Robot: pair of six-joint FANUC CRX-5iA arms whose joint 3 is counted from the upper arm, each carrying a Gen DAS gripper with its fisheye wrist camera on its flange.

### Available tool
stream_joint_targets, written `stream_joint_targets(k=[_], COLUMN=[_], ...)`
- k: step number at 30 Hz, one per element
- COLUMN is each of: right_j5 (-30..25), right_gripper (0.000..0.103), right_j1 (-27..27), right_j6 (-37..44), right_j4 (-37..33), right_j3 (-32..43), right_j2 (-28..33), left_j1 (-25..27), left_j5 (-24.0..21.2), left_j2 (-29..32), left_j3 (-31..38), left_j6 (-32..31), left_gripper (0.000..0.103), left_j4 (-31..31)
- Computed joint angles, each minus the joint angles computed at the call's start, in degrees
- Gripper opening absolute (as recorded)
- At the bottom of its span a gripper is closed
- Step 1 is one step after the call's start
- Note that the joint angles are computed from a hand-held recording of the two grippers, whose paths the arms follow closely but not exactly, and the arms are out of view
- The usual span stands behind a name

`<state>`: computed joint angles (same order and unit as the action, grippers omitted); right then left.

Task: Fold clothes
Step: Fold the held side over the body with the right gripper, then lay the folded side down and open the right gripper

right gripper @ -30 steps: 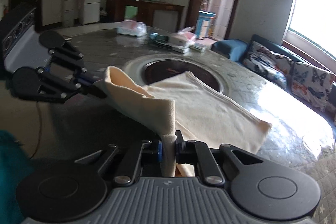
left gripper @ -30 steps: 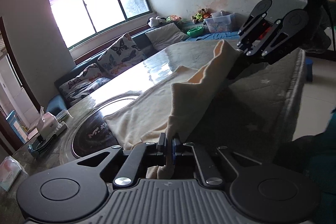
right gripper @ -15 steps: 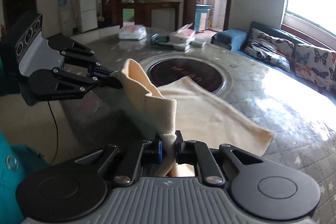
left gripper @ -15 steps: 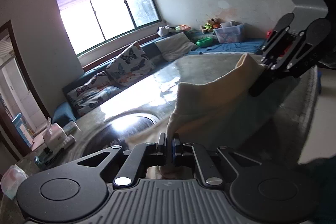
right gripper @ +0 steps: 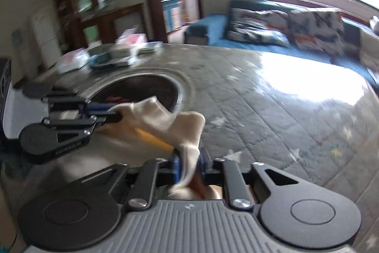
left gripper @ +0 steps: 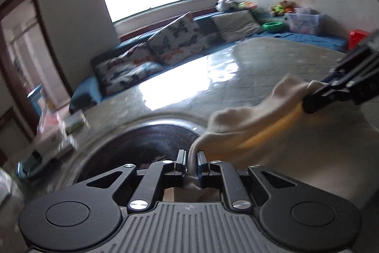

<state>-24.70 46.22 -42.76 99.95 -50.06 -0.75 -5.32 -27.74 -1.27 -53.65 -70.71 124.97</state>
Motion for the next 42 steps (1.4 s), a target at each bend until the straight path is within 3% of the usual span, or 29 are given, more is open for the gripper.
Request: stream_joint_targets(k=[2, 5, 7, 11, 14, 17, 23, 27, 29, 34, 39, 42], right_j5=[-6.8, -9.4, -12.6, -20.5, -25.4, -18.9, -11.0, -10.9, -7.8, -2.4, -2.9, -1.5], right_gripper=[0.024, 0.024, 0.024, 0.024, 0.024, 0.024, 0.023, 0.024, 0.023, 0.023, 0.023, 0.023], right_j1=[1.5, 0.9, 2.9, 9.3, 12.7, 10.2, 4.4, 4.5, 2.7, -0.1, -0.6, -1.3], right_j6=[-4.8, -13.5, -14.0, -9.0, -5.6, -6.5, -13.1, -10.4, -9.8, -6.5, -6.3, -7.1], right_j4=[0.3, 4.1, 2.8, -2.3, -4.7, -2.8, -2.7, -1.0, 2.4, 1.9, -0.1, 5.4], right_j3=[-0.6, -2.5, -3.3, -2.6, -1.2, -1.0, -1.1, -0.2, 1.0, 6.0, 8.4, 8.9], right_j2=[2.3, 1.9, 1.5, 2.2, 4.0, 3.4, 4.8, 4.1, 4.4, 9.4, 11.6, 11.1], left_j1=[-0.8, 0.7, 2.1, 8.8, 15.9, 20.8, 21.6, 23.8, 24.6, 26.0, 28.2, 29.1], left_j5=[0.8, 0.6, 0.2, -5.2, -12.6, -17.7, -14.6, -15.9, -16.5, -17.1, -18.1, -18.7], left_j2=[0.3, -1.0, -2.7, -6.5, -8.7, -8.8, -6.1, -4.6, -4.5, -5.4, -5.5, -5.5], left_j3=[0.4, 0.0, -0.7, -3.7, -5.8, -6.4, -5.3, -4.5, -4.6, -5.7, -6.0, -6.1], left_j6=[-0.2, 2.2, 4.3, 13.5, 20.4, 24.1, 29.3, 32.7, 33.8, 33.6, 35.1, 35.9], left_gripper=[0.025, 0.026, 0.029, 0.034, 0.039, 0.042, 0.042, 0.044, 0.044, 0.044, 0.047, 0.047], left_j4=[4.1, 3.9, 2.2, -9.7, -21.8, -30.5, -34.5, -36.9, -37.4, -37.7, -39.3, -39.9])
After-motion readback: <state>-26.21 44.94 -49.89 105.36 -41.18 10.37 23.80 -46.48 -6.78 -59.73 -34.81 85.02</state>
